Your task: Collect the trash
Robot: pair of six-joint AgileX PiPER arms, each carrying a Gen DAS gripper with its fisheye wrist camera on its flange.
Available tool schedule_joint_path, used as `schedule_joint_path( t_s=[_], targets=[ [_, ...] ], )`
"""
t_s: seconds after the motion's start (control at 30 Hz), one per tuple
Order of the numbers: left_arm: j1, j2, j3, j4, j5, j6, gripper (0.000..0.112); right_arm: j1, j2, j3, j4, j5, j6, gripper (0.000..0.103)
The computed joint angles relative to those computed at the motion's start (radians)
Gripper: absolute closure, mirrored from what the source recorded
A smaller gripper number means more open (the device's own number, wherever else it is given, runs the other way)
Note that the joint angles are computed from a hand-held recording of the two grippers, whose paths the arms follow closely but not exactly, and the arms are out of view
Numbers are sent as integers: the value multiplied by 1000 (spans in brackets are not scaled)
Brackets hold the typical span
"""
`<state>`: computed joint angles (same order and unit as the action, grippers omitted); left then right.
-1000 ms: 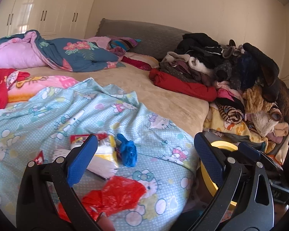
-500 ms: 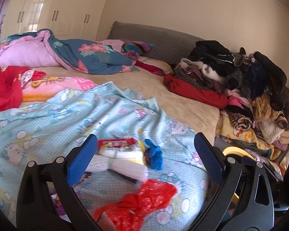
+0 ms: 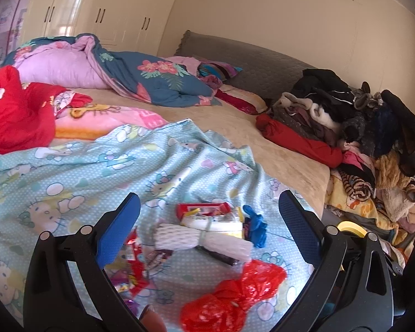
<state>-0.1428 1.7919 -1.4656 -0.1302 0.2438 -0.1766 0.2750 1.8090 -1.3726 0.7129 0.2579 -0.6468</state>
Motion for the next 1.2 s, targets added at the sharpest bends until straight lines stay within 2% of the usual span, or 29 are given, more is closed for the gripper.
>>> schedule_joint_path(
  t_s=[0.17, 0.33, 0.5, 0.63, 0.87, 0.93, 1.13, 1.17, 1.2],
  targets=[
    [50, 5, -2, -94, 27, 80, 20, 17, 33, -42, -75, 21, 82, 12],
    [108, 15, -18, -174, 90, 136, 20, 27, 68, -86, -165, 47, 168, 12],
    [157, 10, 5, -242, 108, 219, 20, 31, 121, -158, -239, 92, 278, 12],
    [192, 33, -2, -291, 161, 261, 21, 38, 183, -248, -294, 156, 353, 12],
    [214, 103, -45, -422, 282, 365, 31, 45, 314, -437, -322, 297, 450, 12],
    [214, 146, -80, -430, 332, 350, 34, 49, 356, -496, -337, 348, 487, 12],
    [200, 219, -148, -413, 388, 302, 45, 34, 479, -662, -269, 518, 509, 13],
    [204, 228, -157, -423, 398, 300, 47, 34, 486, -669, -267, 529, 507, 15],
    [209, 235, -164, -430, 407, 299, 49, 35, 484, -663, -261, 529, 499, 23]
  ],
)
